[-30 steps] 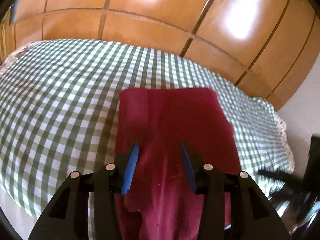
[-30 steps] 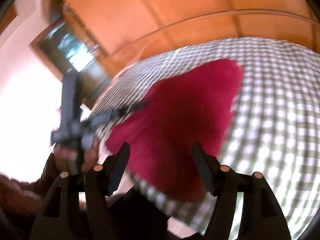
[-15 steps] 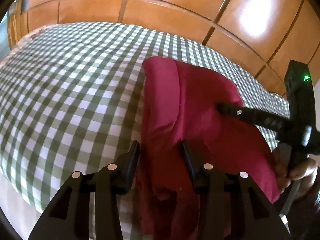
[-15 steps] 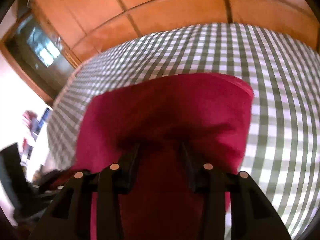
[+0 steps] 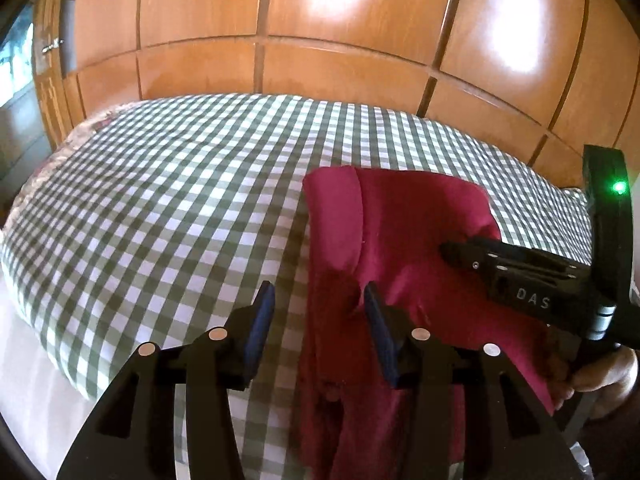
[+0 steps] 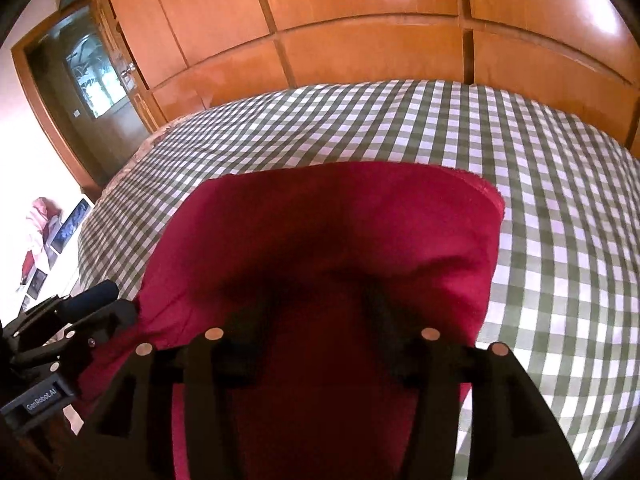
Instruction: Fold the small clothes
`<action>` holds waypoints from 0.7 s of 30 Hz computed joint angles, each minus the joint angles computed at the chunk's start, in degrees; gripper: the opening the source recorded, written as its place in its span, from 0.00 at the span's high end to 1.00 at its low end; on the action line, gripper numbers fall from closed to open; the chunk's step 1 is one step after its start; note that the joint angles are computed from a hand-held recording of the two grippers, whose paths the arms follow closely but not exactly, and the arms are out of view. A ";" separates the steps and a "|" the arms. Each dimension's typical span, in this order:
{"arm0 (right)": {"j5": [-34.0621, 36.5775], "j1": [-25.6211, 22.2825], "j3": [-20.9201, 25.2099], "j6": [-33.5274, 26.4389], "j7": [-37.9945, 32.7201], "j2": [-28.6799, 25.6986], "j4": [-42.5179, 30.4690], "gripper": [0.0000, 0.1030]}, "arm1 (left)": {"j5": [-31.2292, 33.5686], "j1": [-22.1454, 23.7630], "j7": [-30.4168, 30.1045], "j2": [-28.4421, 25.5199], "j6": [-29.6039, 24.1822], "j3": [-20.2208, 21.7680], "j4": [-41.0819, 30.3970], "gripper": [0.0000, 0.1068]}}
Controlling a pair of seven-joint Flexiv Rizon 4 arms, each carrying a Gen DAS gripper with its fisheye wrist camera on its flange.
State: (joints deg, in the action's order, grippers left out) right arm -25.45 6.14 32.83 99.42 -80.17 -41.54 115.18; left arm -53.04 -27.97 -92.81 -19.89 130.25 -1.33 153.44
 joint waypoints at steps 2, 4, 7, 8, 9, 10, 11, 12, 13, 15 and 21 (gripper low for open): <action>-0.07 -1.27 1.12 0.60 -0.24 0.96 1.20 0.39 | -1.43 -0.79 1.33 0.04 0.14 -0.02 -0.23 0.57; -0.28 -2.23 1.61 1.66 -0.15 2.06 2.65 0.39 | -2.73 -1.46 2.09 0.13 0.56 -0.26 -0.19 0.57; -1.54 -5.01 3.19 3.12 0.35 3.08 4.96 0.39 | -4.28 -1.92 2.90 0.06 0.90 -0.68 -0.39 0.57; -3.11 -7.23 4.86 3.04 0.02 2.82 5.55 0.39 | -4.63 -1.98 3.10 -0.08 0.97 -0.82 -0.56 0.57; -4.01 -8.86 5.81 3.64 0.00 3.29 6.79 0.39 | -5.12 -2.12 3.39 -0.13 1.07 -0.94 -0.62 0.57; -4.78 -9.52 5.99 4.13 0.23 3.74 7.58 0.41 | -5.50 -2.23 3.65 -0.19 1.21 -1.04 -0.68 0.57; -5.87 -10.67 6.46 4.85 0.24 4.29 8.77 0.42 | -5.87 -2.34 3.87 -0.34 1.42 -1.14 -0.74 0.57; -6.98 -11.45 6.80 5.21 0.49 4.57 9.47 0.45 | -6.21 -2.40 4.11 -0.41 1.45 -1.25 -0.82 0.57; -8.42 -12.86 7.52 5.60 0.54 4.94 10.57 0.48 | -6.37 -2.38 4.20 -0.44 1.42 -1.36 -0.87 0.57; -10.59 -14.24 7.65 6.82 0.73 6.11 12.78 0.50 | -6.37 -2.25 4.19 -0.58 1.42 -1.47 -0.95 0.57; -17.05 -14.91 5.88 9.48 3.64 7.98 17.78 0.53 | -6.55 -2.10 4.31 -1.06 0.41 -1.63 -1.15 0.57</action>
State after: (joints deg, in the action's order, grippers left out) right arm -42.51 -8.77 38.71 108.89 -76.53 -33.55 132.96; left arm -59.59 -30.07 -88.50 -20.95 130.66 -2.96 152.29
